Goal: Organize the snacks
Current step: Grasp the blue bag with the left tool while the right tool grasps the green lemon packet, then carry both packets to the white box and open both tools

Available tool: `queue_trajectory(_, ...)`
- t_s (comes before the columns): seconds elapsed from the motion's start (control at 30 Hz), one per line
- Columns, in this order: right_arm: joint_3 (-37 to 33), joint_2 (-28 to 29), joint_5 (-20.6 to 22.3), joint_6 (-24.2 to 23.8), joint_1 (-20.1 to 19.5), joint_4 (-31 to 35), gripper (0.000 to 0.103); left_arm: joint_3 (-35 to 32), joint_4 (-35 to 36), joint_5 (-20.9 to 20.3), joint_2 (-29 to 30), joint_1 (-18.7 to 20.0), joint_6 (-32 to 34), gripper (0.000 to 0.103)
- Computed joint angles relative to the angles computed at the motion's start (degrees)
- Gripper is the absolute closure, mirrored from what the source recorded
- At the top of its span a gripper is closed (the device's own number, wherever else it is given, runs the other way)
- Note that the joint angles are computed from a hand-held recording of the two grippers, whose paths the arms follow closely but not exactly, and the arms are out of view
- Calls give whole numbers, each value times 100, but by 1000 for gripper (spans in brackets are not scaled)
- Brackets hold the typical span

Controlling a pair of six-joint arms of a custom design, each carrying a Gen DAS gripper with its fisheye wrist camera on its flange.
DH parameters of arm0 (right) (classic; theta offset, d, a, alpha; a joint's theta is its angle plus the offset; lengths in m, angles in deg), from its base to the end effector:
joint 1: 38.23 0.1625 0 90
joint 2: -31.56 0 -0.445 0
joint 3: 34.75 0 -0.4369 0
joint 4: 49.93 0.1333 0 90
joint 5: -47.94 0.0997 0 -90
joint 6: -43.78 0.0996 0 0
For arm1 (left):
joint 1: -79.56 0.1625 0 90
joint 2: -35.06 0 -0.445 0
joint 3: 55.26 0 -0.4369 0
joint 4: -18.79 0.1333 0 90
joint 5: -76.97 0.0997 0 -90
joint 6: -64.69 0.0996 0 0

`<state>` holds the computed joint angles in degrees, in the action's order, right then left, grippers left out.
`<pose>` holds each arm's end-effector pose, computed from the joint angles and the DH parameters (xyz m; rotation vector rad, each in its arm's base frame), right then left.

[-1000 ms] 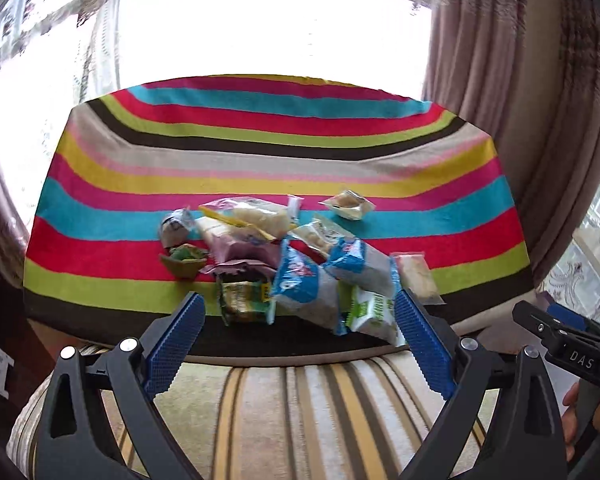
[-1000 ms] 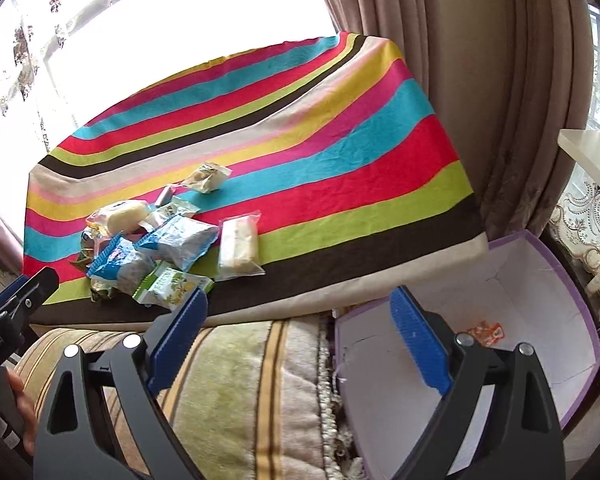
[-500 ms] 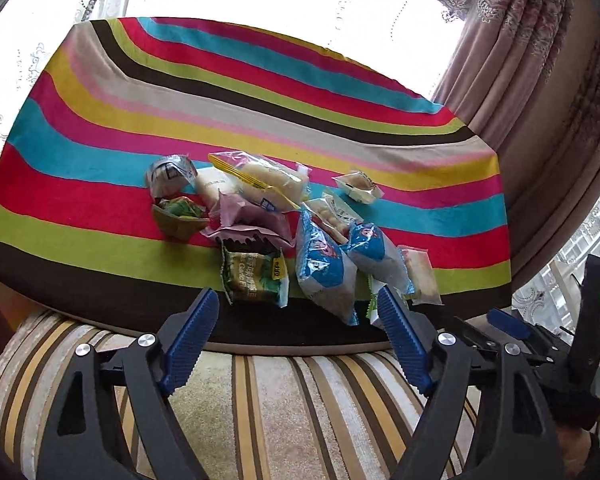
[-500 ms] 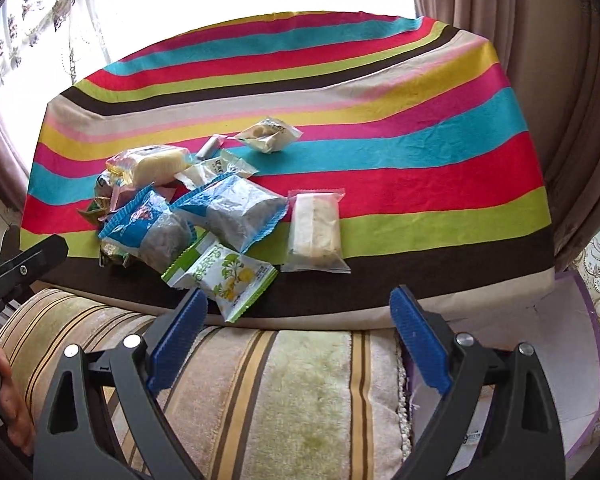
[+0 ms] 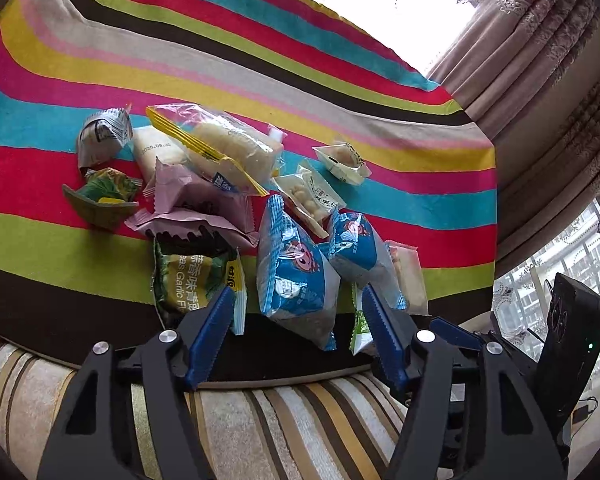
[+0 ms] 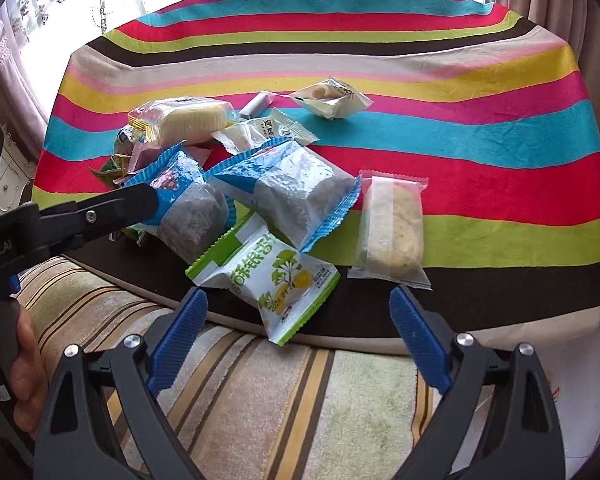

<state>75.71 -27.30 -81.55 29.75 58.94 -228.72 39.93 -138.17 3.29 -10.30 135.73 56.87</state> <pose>0.1477 -0.6138 0.2000 0.1517 -2.3366 0.7308 -0.2657 -0.6862 0.0833 0.5977 2.8689 -0.5618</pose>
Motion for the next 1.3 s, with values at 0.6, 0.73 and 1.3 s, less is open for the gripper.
queue_trajectory(0.6,-423,119,611,-9,-235,783,31,-391,592,-285,251,140,-114,67)
queue_trajectory(0.73,-398,104,722,5,-266,714,48,-380,585,-320,244,152,-131,72)
queue_trajectory(1.3,96,-257,982,49,-213,388,73,133,246,-230,-161,41,-351,75)
